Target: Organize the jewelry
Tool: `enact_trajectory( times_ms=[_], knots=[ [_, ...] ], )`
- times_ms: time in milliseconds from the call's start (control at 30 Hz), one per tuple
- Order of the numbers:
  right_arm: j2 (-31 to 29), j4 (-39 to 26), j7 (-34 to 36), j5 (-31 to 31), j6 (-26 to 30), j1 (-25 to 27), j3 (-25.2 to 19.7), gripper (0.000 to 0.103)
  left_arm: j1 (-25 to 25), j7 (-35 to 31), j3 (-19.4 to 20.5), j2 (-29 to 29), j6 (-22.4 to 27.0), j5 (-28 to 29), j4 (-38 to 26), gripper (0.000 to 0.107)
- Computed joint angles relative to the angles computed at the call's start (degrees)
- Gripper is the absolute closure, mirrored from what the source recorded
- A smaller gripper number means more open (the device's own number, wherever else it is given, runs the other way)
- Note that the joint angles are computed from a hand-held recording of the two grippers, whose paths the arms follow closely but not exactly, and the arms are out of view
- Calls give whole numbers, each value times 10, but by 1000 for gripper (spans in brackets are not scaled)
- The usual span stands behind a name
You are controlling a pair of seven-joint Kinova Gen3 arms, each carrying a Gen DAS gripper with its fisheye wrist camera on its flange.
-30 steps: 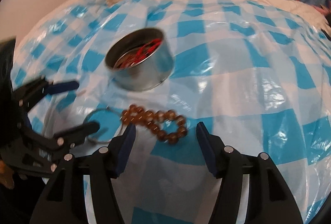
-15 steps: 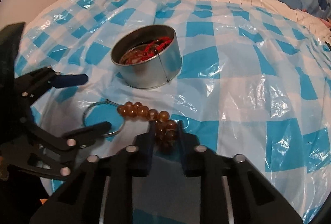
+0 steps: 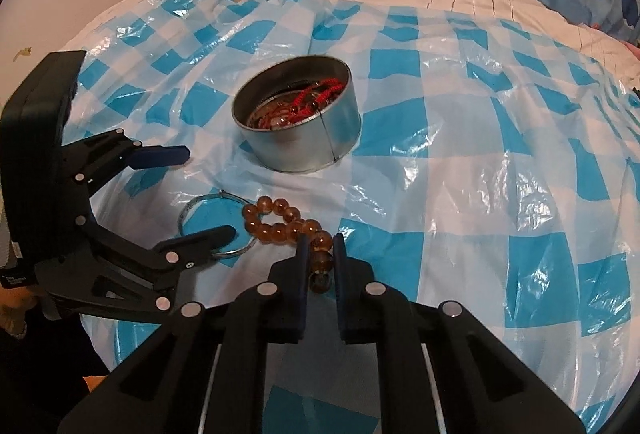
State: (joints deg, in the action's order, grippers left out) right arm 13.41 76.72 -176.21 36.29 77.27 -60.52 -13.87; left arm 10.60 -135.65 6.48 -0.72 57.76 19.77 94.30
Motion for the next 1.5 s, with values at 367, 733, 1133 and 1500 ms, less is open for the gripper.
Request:
enact_trajectory(
  times_ms=[367, 733, 1133, 1500],
  knots=[
    [2, 18, -7, -11, -26, 7, 7, 59, -5, -9, 0, 14, 28, 15, -14, 49],
    [-4, 19, -37, 20, -10, 1, -2, 91, -15, -19, -3, 16, 59, 19, -28, 105],
    [6, 23, -40, 28, -24, 2, 4, 53, -8, -30, 2, 15, 37, 9, -15, 101],
    [12, 7, -36, 53, 9, -19, 13, 91, -12, -71, -3, 5, 72, 35, -23, 103]
  ],
)
